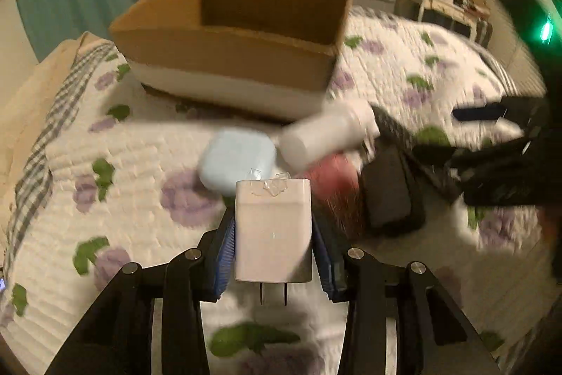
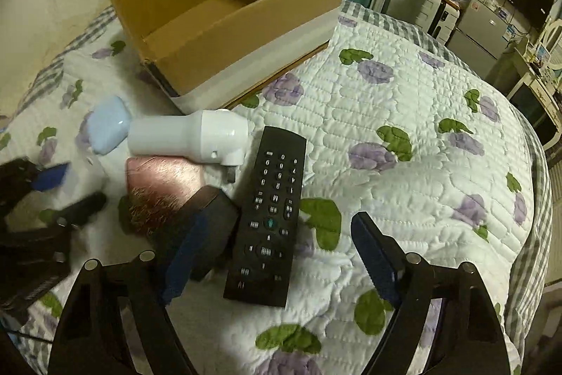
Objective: Organize rigid objects
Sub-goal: 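Grasp the black remote with the right tool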
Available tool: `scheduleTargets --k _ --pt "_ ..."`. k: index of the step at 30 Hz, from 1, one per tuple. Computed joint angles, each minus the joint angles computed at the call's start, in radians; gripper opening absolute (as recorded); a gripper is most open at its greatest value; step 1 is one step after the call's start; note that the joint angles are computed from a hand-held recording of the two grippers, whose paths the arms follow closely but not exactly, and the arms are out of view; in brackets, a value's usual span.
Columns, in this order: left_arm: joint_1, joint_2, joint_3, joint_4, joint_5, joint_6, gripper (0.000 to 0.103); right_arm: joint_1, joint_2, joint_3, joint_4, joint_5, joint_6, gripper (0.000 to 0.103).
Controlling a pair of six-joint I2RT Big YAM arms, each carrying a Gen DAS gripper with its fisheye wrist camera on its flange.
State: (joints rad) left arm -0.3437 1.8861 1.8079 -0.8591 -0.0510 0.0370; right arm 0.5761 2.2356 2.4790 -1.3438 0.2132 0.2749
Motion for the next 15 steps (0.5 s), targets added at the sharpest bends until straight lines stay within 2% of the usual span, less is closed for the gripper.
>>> scheduleTargets --k 2,6,9,10,11,13,15 --pt "0.005 0.012 0.037 -0.005 -0.014 -0.015 0.041 -0.007 0.065 0.101 -0.056 -0.011 0.010 0.071" --pt "0.014 0.035 0.090 -0.018 -0.019 -0.029 0.041 -0.025 0.165 0.250 -0.147 -0.025 0.039 0.066" --pt "0.014 0.054 0.123 -0.033 -0.015 -0.028 0.041 -0.041 0.200 0.287 -0.168 -0.077 0.074 0.061" --pt "0.014 0.058 0.129 -0.038 -0.013 -0.026 0.041 -0.043 0.202 0.288 -0.163 -0.085 0.072 0.053" --pt "0.012 0.062 0.134 -0.042 -0.013 -0.025 0.041 -0.043 0.211 0.303 -0.170 -0.092 0.068 0.038" --pt "0.011 0.063 0.135 -0.044 -0.009 -0.022 0.041 -0.039 0.212 0.309 -0.172 -0.080 0.058 0.039" --pt "0.009 0.058 0.127 -0.045 -0.006 -0.019 0.041 -0.037 0.177 0.252 -0.136 -0.082 0.056 0.038"
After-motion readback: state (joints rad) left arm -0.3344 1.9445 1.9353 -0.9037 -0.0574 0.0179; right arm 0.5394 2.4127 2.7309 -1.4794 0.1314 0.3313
